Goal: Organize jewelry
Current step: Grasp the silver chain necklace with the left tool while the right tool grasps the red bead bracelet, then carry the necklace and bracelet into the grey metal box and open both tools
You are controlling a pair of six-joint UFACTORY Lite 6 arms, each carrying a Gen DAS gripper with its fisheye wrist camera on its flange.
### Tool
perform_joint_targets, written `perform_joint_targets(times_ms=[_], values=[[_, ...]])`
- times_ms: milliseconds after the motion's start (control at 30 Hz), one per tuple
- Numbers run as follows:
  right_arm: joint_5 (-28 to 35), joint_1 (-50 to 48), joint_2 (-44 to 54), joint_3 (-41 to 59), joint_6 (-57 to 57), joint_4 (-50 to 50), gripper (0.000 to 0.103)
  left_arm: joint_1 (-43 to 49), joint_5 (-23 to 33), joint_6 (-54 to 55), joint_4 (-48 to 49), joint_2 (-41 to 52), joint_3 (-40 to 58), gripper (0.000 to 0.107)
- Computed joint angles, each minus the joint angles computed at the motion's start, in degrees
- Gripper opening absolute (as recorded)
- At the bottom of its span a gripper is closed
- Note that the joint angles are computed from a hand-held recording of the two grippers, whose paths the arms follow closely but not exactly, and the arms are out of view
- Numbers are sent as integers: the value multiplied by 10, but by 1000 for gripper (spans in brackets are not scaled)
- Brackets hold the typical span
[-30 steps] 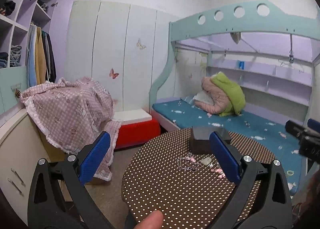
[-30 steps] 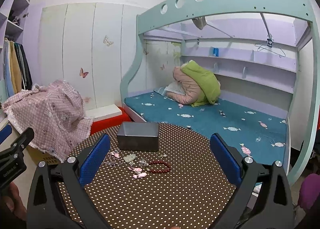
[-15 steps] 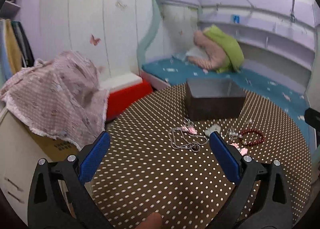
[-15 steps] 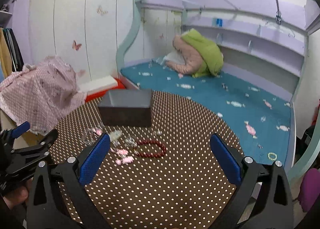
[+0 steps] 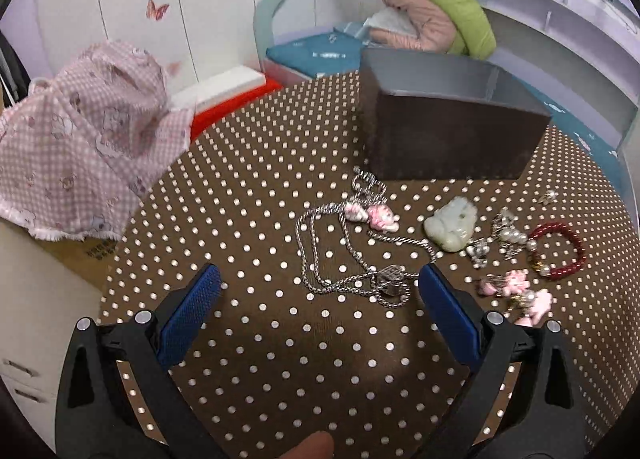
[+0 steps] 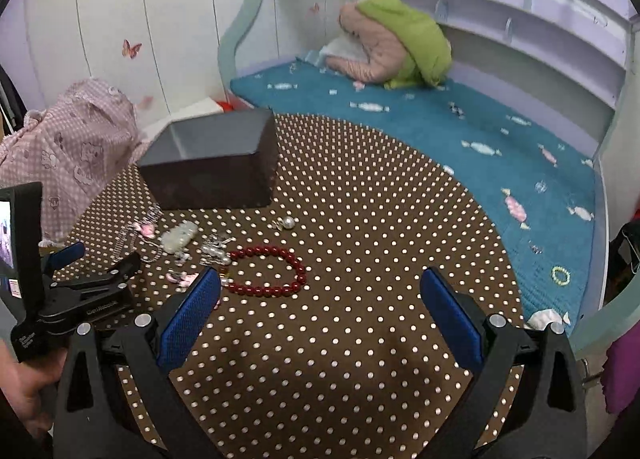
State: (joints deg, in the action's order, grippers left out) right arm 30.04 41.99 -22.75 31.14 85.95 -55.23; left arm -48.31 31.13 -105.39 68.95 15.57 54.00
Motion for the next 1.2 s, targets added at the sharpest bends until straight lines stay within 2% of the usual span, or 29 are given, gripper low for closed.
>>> perform_joint_targets(times_ms=[100,133,300,400,467,500,533,600,633,667,733,867,1067,1200], values=[[-41,-36,39,11,-27,13,96,25,-40,-14,16,-12,-18,94],[-53,-47,59,20,-37,17,96,32,-49,-11,17,-10,-17,83],[-99,-84,140,57,-94,38,96,37,-60,-11,37,-8,-17,69],[-124,-97,186,80,-112,44,95,31,-71,-11,53,-10,-18,55],[-133,-99,221,100,-122,46,83,34,-90,6,52,-18,-20,40],[-133,-98,242,111,-118,39,78,34,-98,11,50,-18,-18,36],[-122,-87,248,116,-95,8,73,41,-116,13,54,-24,-24,25],[-124,-82,249,122,-100,7,55,65,-160,31,48,-40,-34,22],[-123,-78,249,123,-103,5,33,72,-176,24,56,-48,-42,21],[-121,-73,249,126,-120,15,16,77,-192,11,68,-57,-53,20],[-105,-57,251,128,-118,3,7,82,-206,-8,85,-72,-68,19],[-117,-60,232,112,-138,19,6,94,-223,-39,117,-125,-114,18],[-81,-27,152,91,-155,37,6,85,-186,121,-40,-252,-156,18],[-36,11,113,104,-169,46,6,78,-155,213,-112,-308,-141,18]])
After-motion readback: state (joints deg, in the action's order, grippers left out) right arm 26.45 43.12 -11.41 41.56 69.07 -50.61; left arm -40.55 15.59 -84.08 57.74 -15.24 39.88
